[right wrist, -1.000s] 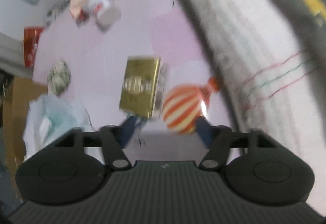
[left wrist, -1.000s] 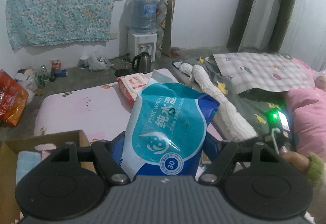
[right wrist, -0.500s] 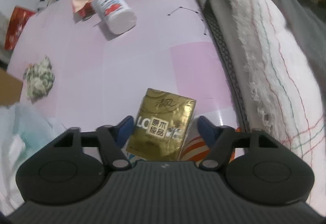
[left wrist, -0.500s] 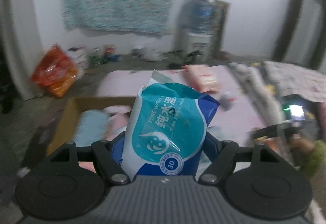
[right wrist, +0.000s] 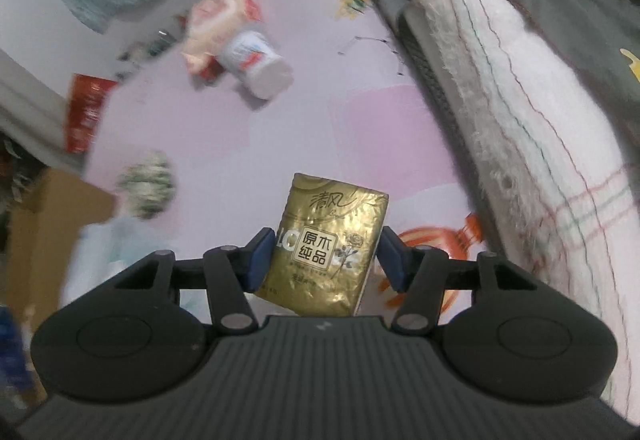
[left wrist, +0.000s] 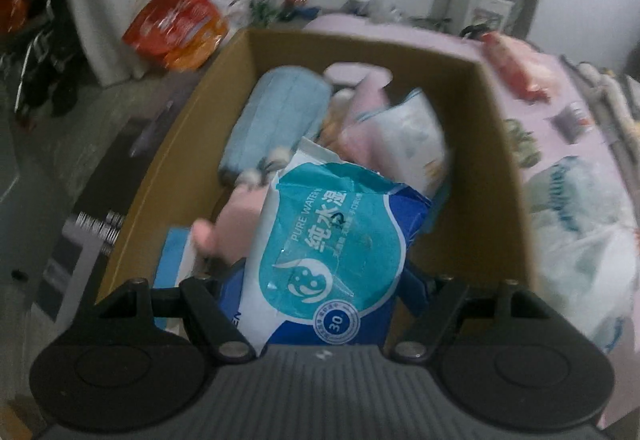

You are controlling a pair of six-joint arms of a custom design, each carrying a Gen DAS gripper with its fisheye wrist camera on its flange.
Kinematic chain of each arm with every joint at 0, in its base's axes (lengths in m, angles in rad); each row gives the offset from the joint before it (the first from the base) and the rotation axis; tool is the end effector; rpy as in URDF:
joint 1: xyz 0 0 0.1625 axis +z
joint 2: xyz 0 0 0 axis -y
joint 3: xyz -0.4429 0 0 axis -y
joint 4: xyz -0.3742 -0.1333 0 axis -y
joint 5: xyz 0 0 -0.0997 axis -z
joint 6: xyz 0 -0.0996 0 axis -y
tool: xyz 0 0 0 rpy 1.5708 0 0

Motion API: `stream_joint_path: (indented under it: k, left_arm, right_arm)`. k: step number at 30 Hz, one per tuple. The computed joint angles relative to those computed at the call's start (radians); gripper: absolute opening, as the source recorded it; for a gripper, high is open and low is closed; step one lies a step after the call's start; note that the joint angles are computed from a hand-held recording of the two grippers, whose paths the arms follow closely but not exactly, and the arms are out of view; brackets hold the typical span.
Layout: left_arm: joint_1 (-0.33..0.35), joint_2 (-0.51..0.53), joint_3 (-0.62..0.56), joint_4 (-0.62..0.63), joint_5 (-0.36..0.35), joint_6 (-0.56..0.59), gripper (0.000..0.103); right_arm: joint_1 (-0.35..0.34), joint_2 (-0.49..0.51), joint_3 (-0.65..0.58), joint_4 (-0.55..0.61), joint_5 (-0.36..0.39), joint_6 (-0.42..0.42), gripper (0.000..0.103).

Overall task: Organize soft objects
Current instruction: 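Carry wet-wipes pack and gold packet into the box and open both grippers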

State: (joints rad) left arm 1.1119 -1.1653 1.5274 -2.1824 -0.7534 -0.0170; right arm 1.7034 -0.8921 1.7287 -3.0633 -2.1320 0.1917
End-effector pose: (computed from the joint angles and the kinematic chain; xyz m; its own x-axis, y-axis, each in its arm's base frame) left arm -0.0980 -0.6633 0.3955 -0.7003 0.1268 -0.7025 0.4174 0.8711 -0.2589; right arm 0.1667 -0.6428 0.2234 -0.8859 0.3556 0.2978 0.0652 0.7312 -0.6791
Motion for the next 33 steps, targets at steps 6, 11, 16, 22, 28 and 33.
stream_joint_path:
  k: [6,11,16,22,28,33]
  left_arm:
    - [0.009,-0.052,0.051,0.017,0.055,-0.039,0.076]
    - [0.009,-0.040,0.017,0.168,0.093,-0.120,0.076]
    - [0.025,0.009,-0.018,0.257,0.144,-0.157,0.075]
    - [0.041,0.030,-0.029,0.303,0.171,-0.169,0.077]
    - [0.022,-0.009,0.013,0.190,0.156,-0.120,0.080]
    - [-0.014,-0.051,0.094,-0.054,0.187,0.008,0.087]
  right_arm:
    - [0.045,-0.014,0.029,-0.037,0.100,-0.022,0.055]
    - [0.072,0.019,-0.012,0.007,0.174,-0.035,0.055]
    - [0.097,0.054,-0.051,0.033,0.236,-0.051,0.055]
    - [0.124,0.069,-0.084,0.058,0.278,-0.065,0.055]
    - [0.157,0.088,-0.125,0.095,0.337,-0.075,0.056]
    - [0.200,0.161,-0.241,0.187,0.433,-0.100,0.056]
